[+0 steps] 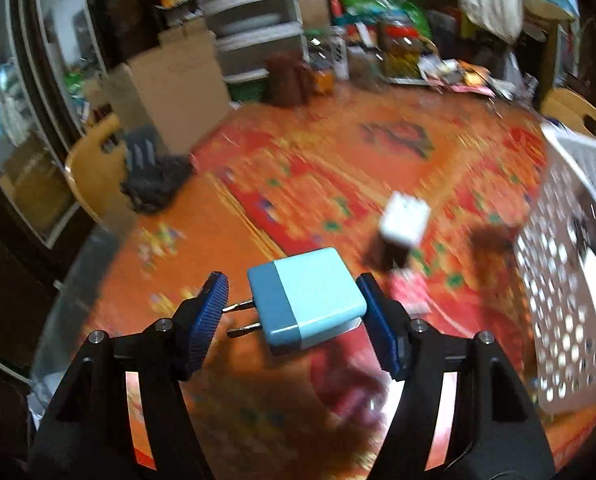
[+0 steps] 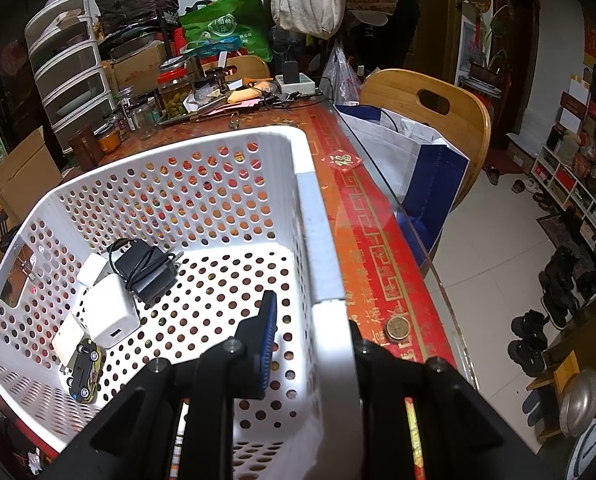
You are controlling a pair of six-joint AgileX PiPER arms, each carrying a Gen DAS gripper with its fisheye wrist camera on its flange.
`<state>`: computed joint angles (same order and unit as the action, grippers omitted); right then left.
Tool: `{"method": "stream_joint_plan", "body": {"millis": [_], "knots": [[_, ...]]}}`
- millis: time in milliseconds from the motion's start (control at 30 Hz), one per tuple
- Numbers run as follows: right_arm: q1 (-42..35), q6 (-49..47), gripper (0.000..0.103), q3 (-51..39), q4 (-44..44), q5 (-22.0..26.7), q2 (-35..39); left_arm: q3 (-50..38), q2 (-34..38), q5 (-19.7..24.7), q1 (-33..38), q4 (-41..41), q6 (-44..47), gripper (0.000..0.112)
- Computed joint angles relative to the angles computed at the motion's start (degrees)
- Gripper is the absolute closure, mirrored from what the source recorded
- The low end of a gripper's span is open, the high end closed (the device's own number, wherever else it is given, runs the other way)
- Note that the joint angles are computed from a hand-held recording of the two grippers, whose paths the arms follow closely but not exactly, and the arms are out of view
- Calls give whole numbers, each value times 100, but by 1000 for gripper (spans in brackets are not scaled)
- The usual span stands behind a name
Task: Organize rigid objects
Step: 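Move the left tool to the blue-and-white charger and grasp it, then carry the blue-and-white charger into the basket and open the left tool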
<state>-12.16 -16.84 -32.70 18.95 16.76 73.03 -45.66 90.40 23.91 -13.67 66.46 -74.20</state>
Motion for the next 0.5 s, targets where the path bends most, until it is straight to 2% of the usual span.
{"method": "stream_joint_plan", "body": {"millis": [67,200,500], "knots": [[0,-48,83,-6,46,3,2,-208,38,192,46,33,69,48],[-10,-136,83,-3,128,0,0,-478,99,306,97,-96,341,48],[-27,-230,83,-16,202,2,19,-703,145,593,-292,-116,465,48]]}}
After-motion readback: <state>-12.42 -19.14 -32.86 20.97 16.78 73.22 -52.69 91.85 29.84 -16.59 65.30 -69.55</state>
